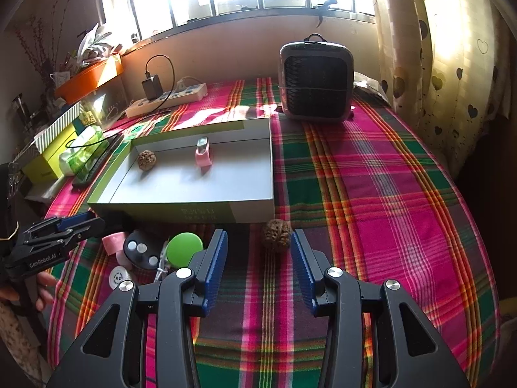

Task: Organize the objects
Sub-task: 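Grasp the black cylindrical object with the left gripper while the right gripper grasps the second walnut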

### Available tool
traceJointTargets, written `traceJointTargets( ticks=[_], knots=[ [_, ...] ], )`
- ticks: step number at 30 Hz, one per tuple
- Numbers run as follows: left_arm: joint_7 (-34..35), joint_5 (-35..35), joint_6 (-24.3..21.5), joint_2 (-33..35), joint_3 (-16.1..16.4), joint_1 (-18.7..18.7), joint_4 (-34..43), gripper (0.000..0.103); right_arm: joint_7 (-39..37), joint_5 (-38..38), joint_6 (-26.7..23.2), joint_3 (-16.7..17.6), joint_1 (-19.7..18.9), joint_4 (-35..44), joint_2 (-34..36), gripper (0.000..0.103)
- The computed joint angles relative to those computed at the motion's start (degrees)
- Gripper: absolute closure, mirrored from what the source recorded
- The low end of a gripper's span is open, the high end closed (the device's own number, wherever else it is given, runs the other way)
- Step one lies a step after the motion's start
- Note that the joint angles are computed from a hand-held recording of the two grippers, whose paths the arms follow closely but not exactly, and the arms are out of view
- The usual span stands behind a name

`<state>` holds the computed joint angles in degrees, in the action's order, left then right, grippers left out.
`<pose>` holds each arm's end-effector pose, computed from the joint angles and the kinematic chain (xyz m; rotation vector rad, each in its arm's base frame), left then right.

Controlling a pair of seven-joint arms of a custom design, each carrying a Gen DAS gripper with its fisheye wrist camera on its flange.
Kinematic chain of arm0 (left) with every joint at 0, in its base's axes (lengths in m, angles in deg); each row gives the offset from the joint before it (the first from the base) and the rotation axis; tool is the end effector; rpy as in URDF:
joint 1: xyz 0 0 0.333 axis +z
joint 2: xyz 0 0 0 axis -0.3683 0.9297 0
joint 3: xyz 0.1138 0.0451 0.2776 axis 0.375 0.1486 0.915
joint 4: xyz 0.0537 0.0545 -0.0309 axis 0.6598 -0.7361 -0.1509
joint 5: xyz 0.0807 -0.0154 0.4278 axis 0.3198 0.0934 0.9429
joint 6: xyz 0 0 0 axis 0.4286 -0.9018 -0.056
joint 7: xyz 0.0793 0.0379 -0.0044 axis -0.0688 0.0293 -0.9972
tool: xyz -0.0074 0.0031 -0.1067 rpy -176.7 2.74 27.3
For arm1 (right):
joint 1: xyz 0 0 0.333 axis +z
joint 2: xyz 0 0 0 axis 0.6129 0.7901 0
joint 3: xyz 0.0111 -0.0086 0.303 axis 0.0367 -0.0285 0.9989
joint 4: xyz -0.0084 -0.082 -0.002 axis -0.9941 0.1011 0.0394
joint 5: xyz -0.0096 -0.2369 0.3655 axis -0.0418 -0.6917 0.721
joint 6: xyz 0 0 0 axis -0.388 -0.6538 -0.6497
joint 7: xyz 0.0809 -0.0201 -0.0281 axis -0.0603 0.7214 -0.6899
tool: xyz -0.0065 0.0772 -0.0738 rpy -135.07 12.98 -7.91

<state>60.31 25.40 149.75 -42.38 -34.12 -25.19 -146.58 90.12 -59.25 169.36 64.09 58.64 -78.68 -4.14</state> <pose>0.4999 -0.1525 0.4579 -1.9575 1.7124 -0.8580 0.5619 0.2715 0.4801 -2.0166 1.3234 -0.4006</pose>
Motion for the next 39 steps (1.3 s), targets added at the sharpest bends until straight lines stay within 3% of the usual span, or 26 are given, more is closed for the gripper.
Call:
traceJointTargets(
  ticks=[11,23,31,39],
  knots=[
    [6.0,-4.0,-1.9,0.2,1.7,-3.6,-0.2,0.064,1.2,-0.2,-0.5,-0.3,-0.6,-0.6,0.1,0.061],
    [2.1,4.0,-4.8,2.7,-1.2,-0.5,3.3,0.064,1.9,-0.5,-2.0,-0.6,-1.3,-0.6,0.7,0.061],
    [5.1,0.0,-4.3,2.8,0.9,-3.2,2.9,0.064,-0.8,-0.2,-4.2,-0.1,-1.4,2.6,3.6,0.061],
    [6.9,-1.2,-5.2,2.9,0.2,-3.5,3.2,0.064,-0.2,-3.9,-6.1,0.0,-1.6,6.5,7.2,0.057]
  ],
)
